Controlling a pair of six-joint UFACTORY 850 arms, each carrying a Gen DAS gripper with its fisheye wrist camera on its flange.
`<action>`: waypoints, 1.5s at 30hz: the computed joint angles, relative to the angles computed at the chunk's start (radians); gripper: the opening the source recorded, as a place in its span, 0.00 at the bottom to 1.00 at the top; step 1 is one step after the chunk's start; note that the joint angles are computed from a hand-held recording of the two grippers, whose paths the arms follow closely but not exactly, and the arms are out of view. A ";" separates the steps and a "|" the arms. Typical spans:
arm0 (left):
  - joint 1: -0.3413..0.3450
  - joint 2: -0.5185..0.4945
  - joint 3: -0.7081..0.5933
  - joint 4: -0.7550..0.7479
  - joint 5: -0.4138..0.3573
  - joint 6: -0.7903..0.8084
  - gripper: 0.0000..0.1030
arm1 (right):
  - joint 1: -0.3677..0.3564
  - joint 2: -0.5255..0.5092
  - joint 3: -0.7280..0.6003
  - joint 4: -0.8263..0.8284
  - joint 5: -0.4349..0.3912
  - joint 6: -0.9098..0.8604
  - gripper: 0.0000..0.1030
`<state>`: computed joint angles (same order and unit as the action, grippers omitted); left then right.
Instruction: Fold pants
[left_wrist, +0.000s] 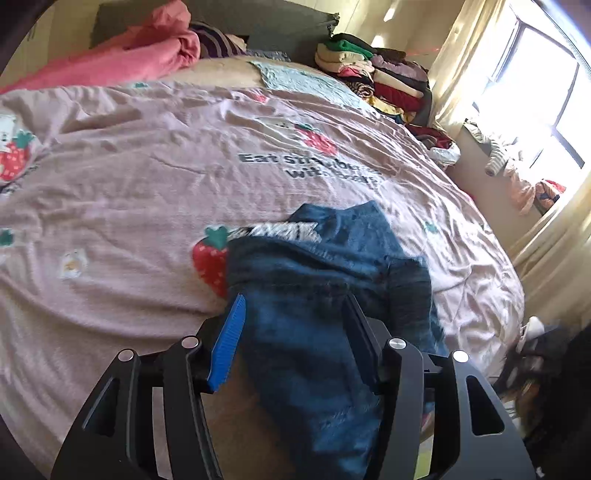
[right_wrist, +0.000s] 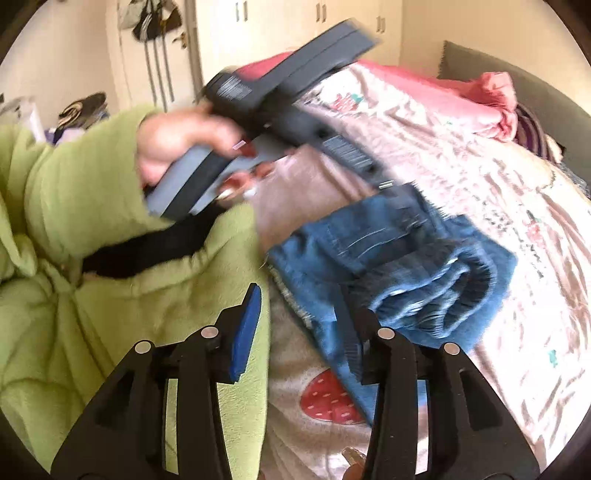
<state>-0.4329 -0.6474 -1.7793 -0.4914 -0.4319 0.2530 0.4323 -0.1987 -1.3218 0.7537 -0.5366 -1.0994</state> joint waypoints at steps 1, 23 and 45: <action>-0.001 0.023 0.037 0.010 0.021 -0.010 0.51 | 0.002 0.000 0.004 0.002 0.025 0.016 0.34; -0.059 0.147 0.286 -0.019 0.082 0.051 0.32 | 0.020 -0.412 -0.477 -0.703 -0.094 0.787 0.19; -0.054 0.222 0.322 -0.097 0.141 0.107 0.58 | -0.012 -0.095 -0.143 -0.410 0.221 0.690 0.65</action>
<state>-0.4868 -0.4252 -1.4569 -0.5884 -0.2909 0.3605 0.4198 -0.2932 -1.4650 0.3437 -0.3156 -0.4098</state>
